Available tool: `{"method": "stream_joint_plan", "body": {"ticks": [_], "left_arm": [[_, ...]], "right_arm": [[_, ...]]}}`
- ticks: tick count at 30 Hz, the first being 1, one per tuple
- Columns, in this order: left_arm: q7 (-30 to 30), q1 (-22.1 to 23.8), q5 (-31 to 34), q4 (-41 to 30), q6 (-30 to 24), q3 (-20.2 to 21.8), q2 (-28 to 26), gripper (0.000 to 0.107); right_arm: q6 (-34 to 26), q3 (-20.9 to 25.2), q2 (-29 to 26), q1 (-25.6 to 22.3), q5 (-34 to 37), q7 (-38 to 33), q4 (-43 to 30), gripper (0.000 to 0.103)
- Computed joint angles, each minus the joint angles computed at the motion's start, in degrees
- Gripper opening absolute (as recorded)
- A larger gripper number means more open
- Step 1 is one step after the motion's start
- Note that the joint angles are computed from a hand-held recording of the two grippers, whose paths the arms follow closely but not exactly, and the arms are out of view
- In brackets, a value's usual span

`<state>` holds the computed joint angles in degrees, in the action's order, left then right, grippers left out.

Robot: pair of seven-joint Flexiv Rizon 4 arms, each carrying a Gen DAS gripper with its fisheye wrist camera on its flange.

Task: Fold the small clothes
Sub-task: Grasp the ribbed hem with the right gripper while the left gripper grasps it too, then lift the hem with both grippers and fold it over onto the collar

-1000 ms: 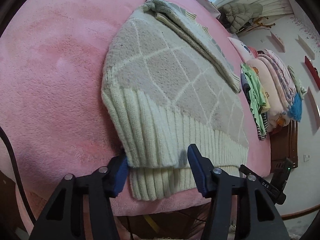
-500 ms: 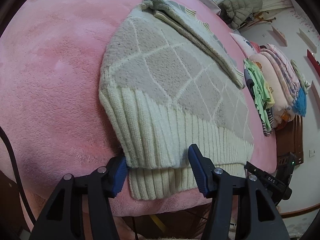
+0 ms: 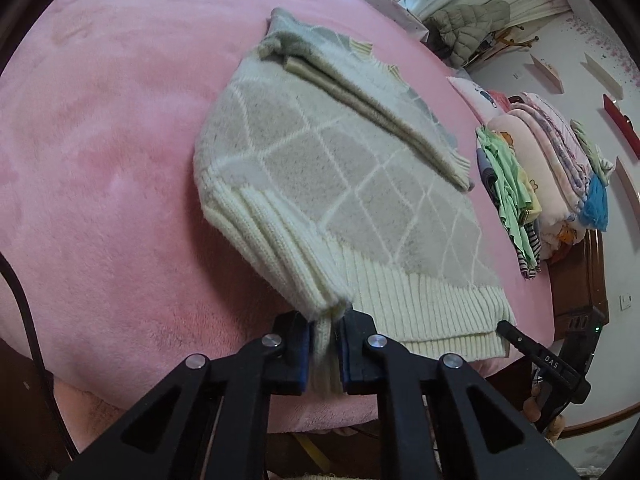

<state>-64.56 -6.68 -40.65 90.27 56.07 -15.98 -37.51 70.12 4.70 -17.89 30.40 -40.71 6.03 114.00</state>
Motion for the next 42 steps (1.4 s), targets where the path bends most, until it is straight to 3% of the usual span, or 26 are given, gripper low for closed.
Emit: {"method": "stream_joint_plan", "body": {"ticks": [7,14,20,22,30,32,33,34,36,37,42], "left_arm": [[-4.0,-1.5,4.9,-3.4,-3.1,2.5,-0.9,0.009],[-7.5,-0.1,4.5,-3.4,-7.2,2.4,-2.6,0.013],[-6.8,1.3,2.6,-2.1,-8.5,1.6,-2.4,0.024],[-6.4,1.7,1.5,-1.5,-8.7,1.3,-2.1,0.033],[-5.7,1.8,-2.2,-2.4,-8.7,0.1,-3.9,0.056],[-5.2,1.0,-1.6,-3.4,-8.0,0.1,-4.5,0.057],[-4.9,0.9,-1.4,-3.6,-7.7,0.0,-4.6,0.056],[-4.7,0.5,-0.8,-3.8,-7.2,0.2,-4.6,0.044],[-4.0,0.2,-0.2,-3.9,-6.3,0.3,-4.5,0.010],[-4.4,0.2,-0.2,-4.0,-6.5,0.2,-4.5,0.010],[-3.9,-1.3,3.0,-4.5,-2.4,1.3,-3.1,0.009]], "right_arm": [[-1.2,0.1,0.3,-0.5,-1.1,-1.3,-1.2,0.010],[-4.6,3.7,-1.7,-1.4,8.7,-8.7,-2.3,0.010],[-7.2,4.4,-2.4,-0.8,14.4,-12.6,-3.6,0.016],[-7.5,4.3,-2.3,-0.6,15.1,-12.7,-3.6,0.018],[-4.1,3.8,-2.8,-0.7,17.6,-11.9,-2.6,0.022],[-3.4,3.6,-3.1,-0.6,17.8,-11.9,-2.7,0.023],[-3.0,3.5,-3.2,-0.6,17.8,-12.0,-2.7,0.023],[-2.4,3.4,-3.3,-0.6,17.8,-12.3,-2.7,0.024],[-1.6,2.9,-3.4,-0.3,17.1,-12.4,-2.6,0.016],[-1.1,2.7,-3.3,-0.1,16.7,-12.3,-2.4,0.012],[-2.2,-0.3,-1.5,1.9,9.3,-9.4,-2.2,0.010]]}}
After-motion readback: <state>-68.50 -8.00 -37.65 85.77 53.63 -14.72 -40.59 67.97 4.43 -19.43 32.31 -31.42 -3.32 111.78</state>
